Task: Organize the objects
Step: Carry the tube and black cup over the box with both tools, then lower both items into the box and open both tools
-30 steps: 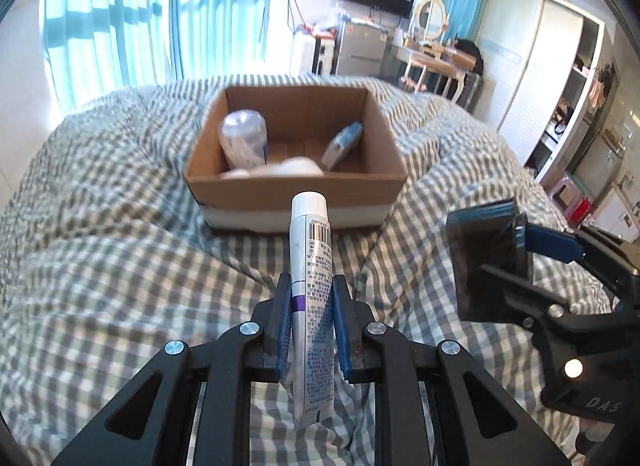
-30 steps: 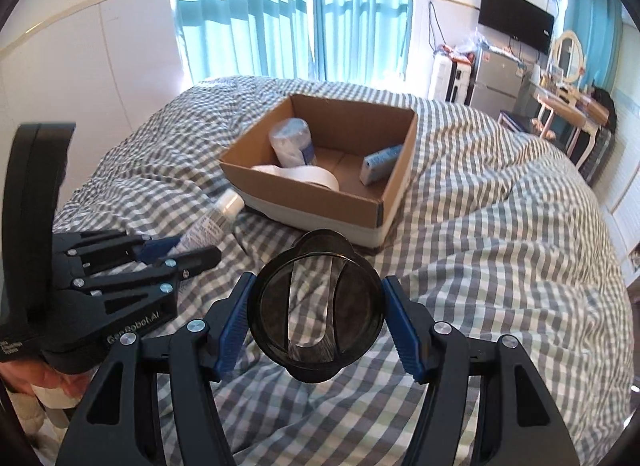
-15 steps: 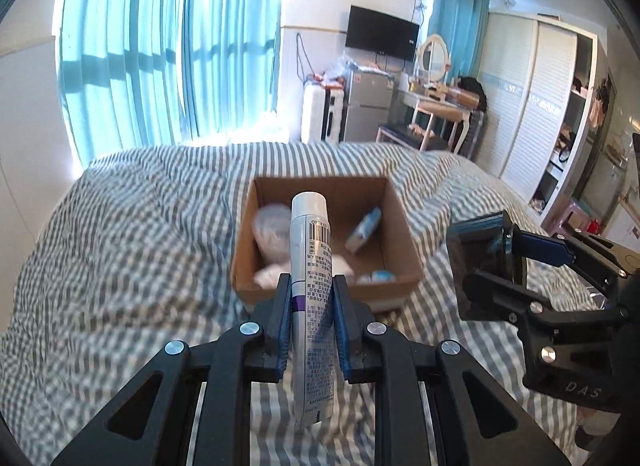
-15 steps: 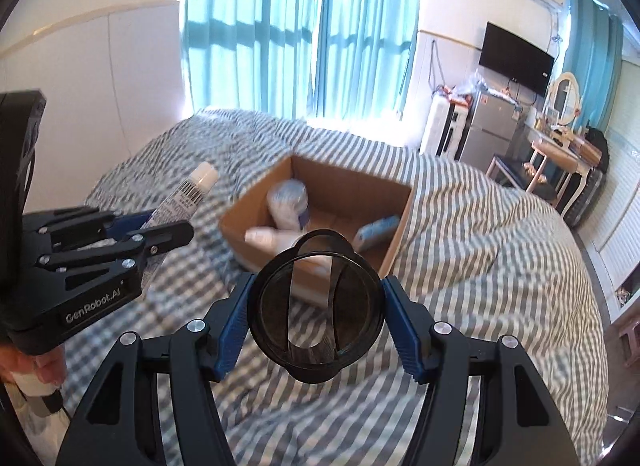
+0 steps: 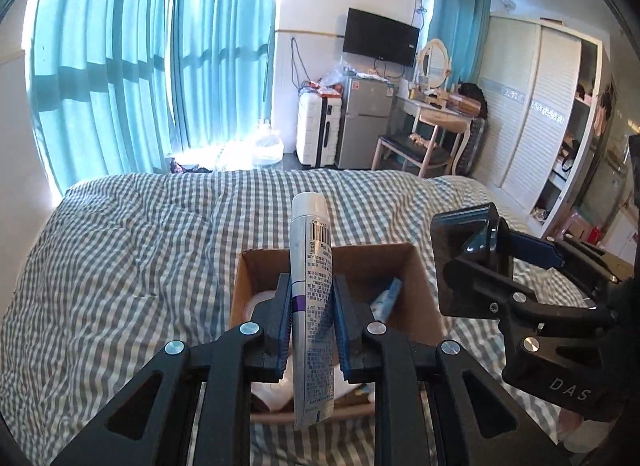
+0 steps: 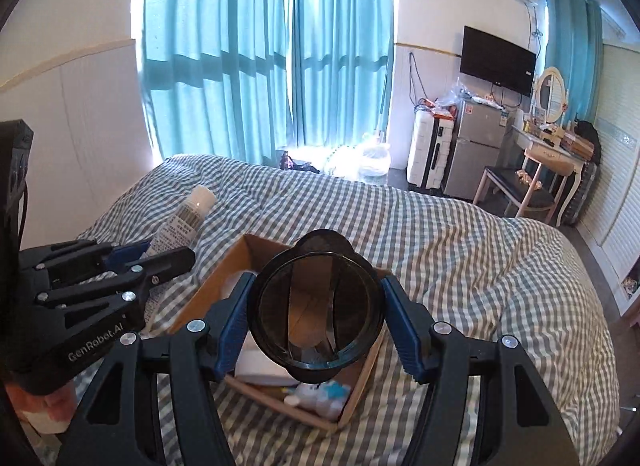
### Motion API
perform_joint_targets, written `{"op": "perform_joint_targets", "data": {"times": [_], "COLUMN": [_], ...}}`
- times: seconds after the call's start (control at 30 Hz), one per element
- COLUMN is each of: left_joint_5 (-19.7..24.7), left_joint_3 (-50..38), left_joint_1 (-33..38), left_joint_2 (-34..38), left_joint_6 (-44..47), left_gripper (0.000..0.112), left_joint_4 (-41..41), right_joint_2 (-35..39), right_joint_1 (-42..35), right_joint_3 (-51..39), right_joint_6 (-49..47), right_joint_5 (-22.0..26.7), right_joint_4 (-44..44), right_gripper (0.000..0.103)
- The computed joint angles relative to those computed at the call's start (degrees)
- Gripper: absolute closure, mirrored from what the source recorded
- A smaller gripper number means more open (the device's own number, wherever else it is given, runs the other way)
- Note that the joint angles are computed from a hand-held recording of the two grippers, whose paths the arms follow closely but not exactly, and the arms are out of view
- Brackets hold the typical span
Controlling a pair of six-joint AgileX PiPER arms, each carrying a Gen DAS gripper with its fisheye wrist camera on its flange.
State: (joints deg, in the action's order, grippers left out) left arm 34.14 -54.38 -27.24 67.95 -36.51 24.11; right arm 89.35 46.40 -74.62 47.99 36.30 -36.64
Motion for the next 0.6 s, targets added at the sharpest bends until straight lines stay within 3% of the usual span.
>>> {"op": "perform_joint_targets", "data": {"times": [0.1, 0.23, 0.37, 0.47, 0.6], "left_joint_5": [-2.8, -7.7, -13.0, -15.1, -17.6], "left_joint_3": [-0.8, -0.8, -0.1, 0.9, 2.6], "left_joint_1": [1.3, 4.8, 8.6, 9.7, 11.7], "left_joint_2": [5.8, 12.5, 17.1, 18.8, 19.9], "left_joint_6": [-1.4, 4.4, 18.7, 23.9, 36.5], "left_gripper": [0.093, 0.093, 0.093, 0.093, 0.093], "left_joint_4": [2.7, -3.3, -17.2, -21.7, -33.9], "right_joint_2": [5.6, 12.6, 18.0, 20.4, 21.1], "right_joint_1": [-4.2, -8.6, -10.9, -12.1, -12.7], "right_joint_3": [-4.5, -9.3, -12.3, -12.2, -10.9], "right_joint_6": [-6.8, -15.5, -20.7, -23.6, -25.3], "right_joint_5": [-2.6, -4.3, -4.6, -6.1, -7.2], "right_joint_4": [7.0, 16.3, 21.7, 25.1, 27.0], "right_gripper": [0.041, 0.041, 0.041, 0.041, 0.041]}}
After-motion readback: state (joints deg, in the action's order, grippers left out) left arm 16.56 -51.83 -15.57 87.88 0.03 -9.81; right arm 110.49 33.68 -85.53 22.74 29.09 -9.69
